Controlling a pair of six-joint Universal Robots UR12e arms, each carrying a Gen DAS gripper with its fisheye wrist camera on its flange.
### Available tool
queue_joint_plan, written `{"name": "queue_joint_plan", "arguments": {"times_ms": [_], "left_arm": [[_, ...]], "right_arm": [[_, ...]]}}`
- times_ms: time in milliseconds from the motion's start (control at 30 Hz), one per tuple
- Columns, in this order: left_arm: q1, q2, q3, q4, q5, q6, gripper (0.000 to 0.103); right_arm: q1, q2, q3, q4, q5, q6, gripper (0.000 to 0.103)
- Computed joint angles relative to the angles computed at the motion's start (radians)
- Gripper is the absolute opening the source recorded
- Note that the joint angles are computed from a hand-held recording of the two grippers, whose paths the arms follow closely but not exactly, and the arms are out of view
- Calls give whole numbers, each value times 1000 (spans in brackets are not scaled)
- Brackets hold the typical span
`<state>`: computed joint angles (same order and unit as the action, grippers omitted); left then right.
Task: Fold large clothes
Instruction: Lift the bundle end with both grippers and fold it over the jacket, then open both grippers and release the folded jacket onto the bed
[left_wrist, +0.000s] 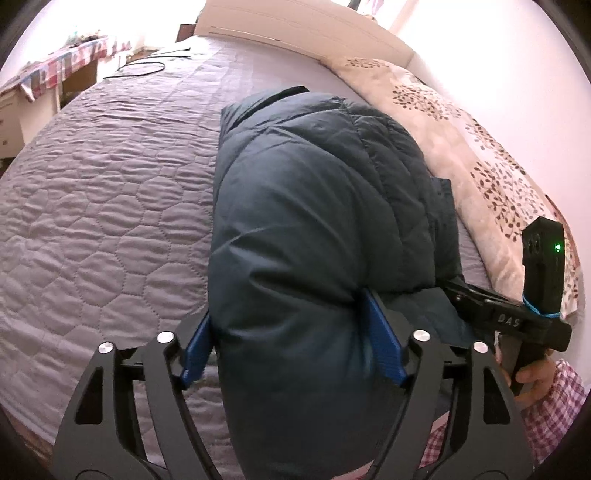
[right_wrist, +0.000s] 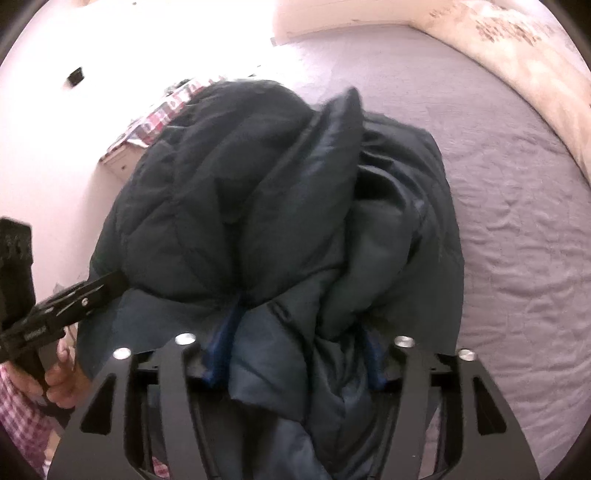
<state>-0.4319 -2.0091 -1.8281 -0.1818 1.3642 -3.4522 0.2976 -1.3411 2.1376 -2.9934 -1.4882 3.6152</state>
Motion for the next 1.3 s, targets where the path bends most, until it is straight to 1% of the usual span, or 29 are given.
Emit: {"name": "queue_joint_plan", "arguments": {"times_ms": [67, 133, 200, 267, 333, 400, 433, 467, 567, 633, 733, 867, 1100, 1300], "left_arm": [[-8, 10, -3, -14, 31, 0, 79], [-19, 26, -9, -31, 69, 3, 80], [-28, 41, -19, -42, 86, 0, 80], [-37, 60, -32, -60, 106, -6, 80], [-47, 73, -43, -76, 117, 8, 80], [-58, 81, -48, -96, 137, 10, 80], [-61, 83, -48, -105, 137, 6, 80], [-67, 85, -49, -118, 143, -1, 80], [-83, 85, -45, -142, 186, -2, 80], [-90, 86, -42, -164, 202, -13, 81], [-101, 87, -35, -193, 230, -15, 81], [-113, 99, -33, -224, 258, -19, 81], [-140, 118, -45, -231, 312, 18, 81], [-143, 123, -48, -234, 315, 4, 81]], "right_arm": [[-10, -9, 11, 4, 7, 39, 77], [-18, -24, 23, 12, 16, 56, 79], [-18, -48, 36, 12, 2, 74, 79], [-11, -72, 48, 6, -30, 88, 79], [2, -99, 63, -4, -68, 90, 79], [16, -116, 65, 24, -96, 72, 72], [16, -116, 65, 24, -96, 72, 63], [23, -120, 61, 61, -106, 64, 60], [41, -111, 47, 141, -129, 73, 60], [50, -103, 42, 170, -141, 76, 60], [70, -87, 33, 193, -190, 67, 63], [76, -81, 31, 206, -209, 93, 72], [77, -90, 30, 221, -223, 125, 77], [91, -89, 23, 242, -263, 137, 82]]}}
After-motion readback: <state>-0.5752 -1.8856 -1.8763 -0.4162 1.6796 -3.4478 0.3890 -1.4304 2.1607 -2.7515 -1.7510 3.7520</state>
